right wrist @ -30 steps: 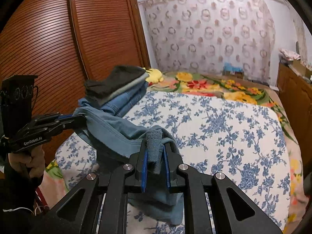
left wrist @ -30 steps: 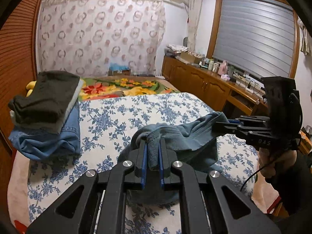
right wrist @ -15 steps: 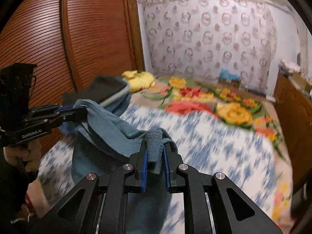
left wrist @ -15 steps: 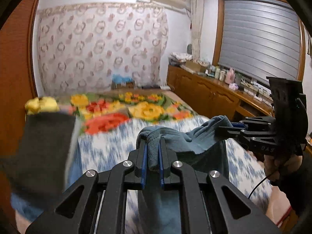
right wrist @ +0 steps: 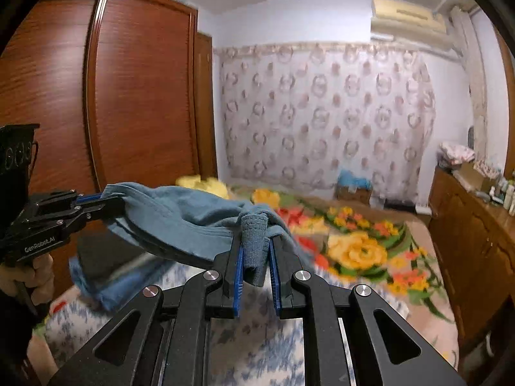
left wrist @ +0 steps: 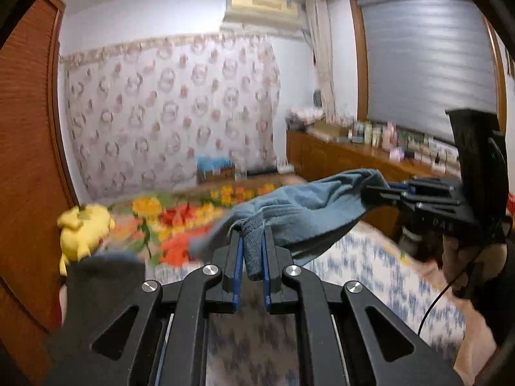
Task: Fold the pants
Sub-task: 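Lower the shorts onto the bed and open the left gripper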
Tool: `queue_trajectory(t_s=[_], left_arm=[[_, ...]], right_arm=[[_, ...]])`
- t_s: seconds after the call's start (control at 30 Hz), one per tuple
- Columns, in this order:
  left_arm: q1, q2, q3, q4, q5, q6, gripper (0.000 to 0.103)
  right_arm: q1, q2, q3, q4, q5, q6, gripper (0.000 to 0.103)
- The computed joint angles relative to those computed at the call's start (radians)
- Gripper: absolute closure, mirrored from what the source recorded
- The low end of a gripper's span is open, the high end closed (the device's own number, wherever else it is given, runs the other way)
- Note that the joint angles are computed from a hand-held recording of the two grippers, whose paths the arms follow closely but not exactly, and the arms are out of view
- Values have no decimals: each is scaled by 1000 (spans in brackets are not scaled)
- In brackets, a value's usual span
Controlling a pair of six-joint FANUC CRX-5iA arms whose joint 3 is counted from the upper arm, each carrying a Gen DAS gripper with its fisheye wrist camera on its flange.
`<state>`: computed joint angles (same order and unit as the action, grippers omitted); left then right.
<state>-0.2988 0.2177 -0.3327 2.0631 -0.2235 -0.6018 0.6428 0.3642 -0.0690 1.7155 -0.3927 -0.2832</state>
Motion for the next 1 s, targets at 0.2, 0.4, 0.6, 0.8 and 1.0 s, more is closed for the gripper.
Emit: queue_trajectory(t_s=[0.2,0.4,0.6,0.8,1.0], left_arm=[[28,-26,-159,-149,-34,138,92],[28,-63,-267,-181,-56,182,92],[25,-114,-345,-192,-66,196,92],[39,-170,-415,-212,-78,217,92],[36,-182,-454,-203,-63,212,91]], right_arm=[[112,38,-14,-427,-30,293,89],[165,14,-70,-606,-33,368,89],[189,-37,-155,-572,-34,298,89],[205,-86,-266,-407,-2,118,89],[190,-91,-326,-262,32,-52,89]])
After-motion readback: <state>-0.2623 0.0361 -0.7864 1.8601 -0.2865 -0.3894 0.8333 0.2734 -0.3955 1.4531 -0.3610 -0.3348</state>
